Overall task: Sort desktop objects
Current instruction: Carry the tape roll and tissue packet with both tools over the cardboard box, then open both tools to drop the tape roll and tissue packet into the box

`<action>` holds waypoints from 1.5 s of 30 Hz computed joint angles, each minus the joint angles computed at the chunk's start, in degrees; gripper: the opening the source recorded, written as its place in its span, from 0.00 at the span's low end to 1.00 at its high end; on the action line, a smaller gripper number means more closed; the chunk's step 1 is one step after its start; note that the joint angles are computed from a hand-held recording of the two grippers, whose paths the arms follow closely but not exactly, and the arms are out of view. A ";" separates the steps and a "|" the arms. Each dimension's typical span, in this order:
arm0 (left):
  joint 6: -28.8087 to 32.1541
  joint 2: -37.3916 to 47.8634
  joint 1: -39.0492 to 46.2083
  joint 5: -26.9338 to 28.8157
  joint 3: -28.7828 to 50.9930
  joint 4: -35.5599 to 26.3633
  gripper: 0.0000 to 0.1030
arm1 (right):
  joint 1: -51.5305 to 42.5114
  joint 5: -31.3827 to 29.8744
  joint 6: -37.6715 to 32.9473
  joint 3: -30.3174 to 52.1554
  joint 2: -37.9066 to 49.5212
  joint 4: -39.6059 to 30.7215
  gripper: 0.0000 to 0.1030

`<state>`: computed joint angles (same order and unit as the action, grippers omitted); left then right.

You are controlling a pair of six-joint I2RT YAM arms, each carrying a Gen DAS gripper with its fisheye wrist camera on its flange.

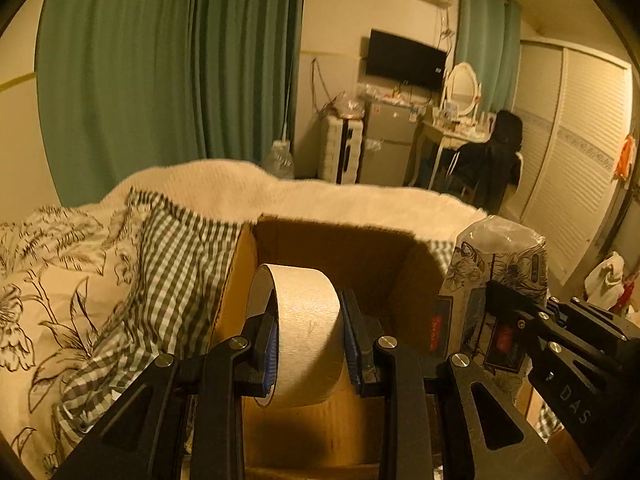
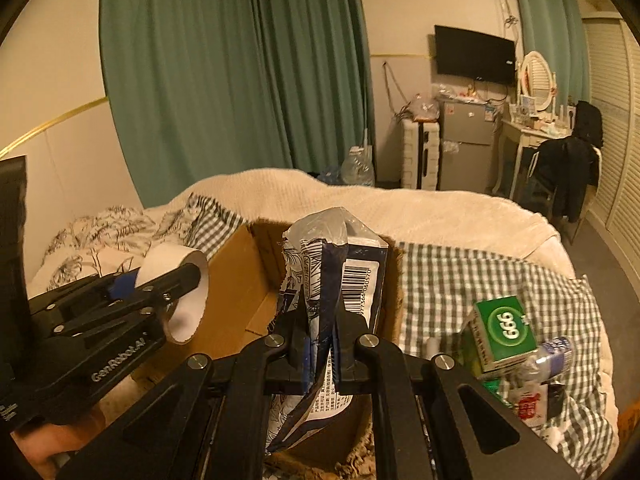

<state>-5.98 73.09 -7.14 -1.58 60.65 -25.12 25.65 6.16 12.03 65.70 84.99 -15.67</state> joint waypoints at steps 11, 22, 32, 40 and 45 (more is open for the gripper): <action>-1.03 9.57 -1.36 -0.91 2.63 -1.52 0.27 | -2.09 -4.94 -1.82 2.14 7.52 -1.68 0.06; -2.19 7.42 -0.93 -0.59 2.52 -2.01 0.49 | -0.09 1.61 -2.33 -3.51 2.39 1.97 0.44; -2.26 4.18 -1.58 -1.19 3.07 -2.51 0.84 | -2.84 -0.77 -0.15 -5.97 -4.69 1.97 0.52; -3.06 10.32 -2.17 -1.18 9.14 -11.92 1.00 | -4.79 -2.46 1.46 -7.47 -11.19 0.61 0.56; -3.90 6.97 -2.86 -0.18 7.78 -10.16 1.00 | -6.50 -3.51 2.44 -7.75 -14.51 -1.01 0.57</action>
